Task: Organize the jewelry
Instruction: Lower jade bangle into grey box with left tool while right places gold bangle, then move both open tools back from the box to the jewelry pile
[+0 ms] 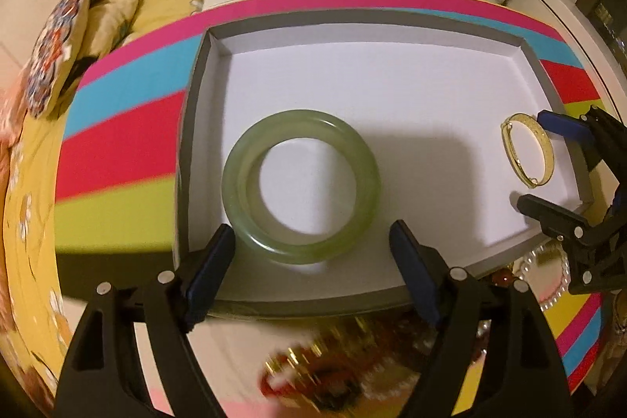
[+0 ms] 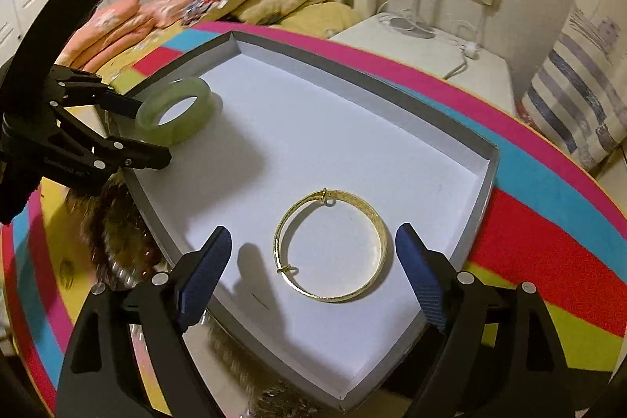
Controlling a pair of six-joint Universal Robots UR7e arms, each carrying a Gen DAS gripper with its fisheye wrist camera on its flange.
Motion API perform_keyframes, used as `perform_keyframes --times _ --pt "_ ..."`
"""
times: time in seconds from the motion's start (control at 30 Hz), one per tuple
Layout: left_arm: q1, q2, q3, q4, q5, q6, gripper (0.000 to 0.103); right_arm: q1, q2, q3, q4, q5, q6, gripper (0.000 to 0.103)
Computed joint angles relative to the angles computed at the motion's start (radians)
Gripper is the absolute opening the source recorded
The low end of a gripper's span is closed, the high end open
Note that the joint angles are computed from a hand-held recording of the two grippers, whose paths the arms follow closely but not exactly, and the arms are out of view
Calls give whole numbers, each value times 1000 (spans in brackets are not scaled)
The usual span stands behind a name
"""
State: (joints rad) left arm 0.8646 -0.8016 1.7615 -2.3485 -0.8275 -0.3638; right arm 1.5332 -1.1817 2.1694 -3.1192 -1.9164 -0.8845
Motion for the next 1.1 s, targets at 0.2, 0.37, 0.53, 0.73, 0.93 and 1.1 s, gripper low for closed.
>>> perform_keyframes --times 0.2,0.37,0.53,0.73,0.93,1.1 --pt "-83 -69 195 -117 29 -140 79 -14 -74 123 -63 21 -49 81" --pt "-185 -116 347 -160 60 -306 79 -28 -120 219 -133 46 -98 82" --pt "-283 -156 469 -180 72 -440 79 -32 -179 309 -159 47 -111 82" --pt "-377 -194 567 -180 59 -542 79 -46 -234 420 -242 64 -117 82" --pt "-443 -233 673 -347 43 -541 90 -22 -261 515 -431 78 -95 86" --pt "-615 -330 854 -624 191 -599 101 -64 -468 622 -441 175 -46 86"
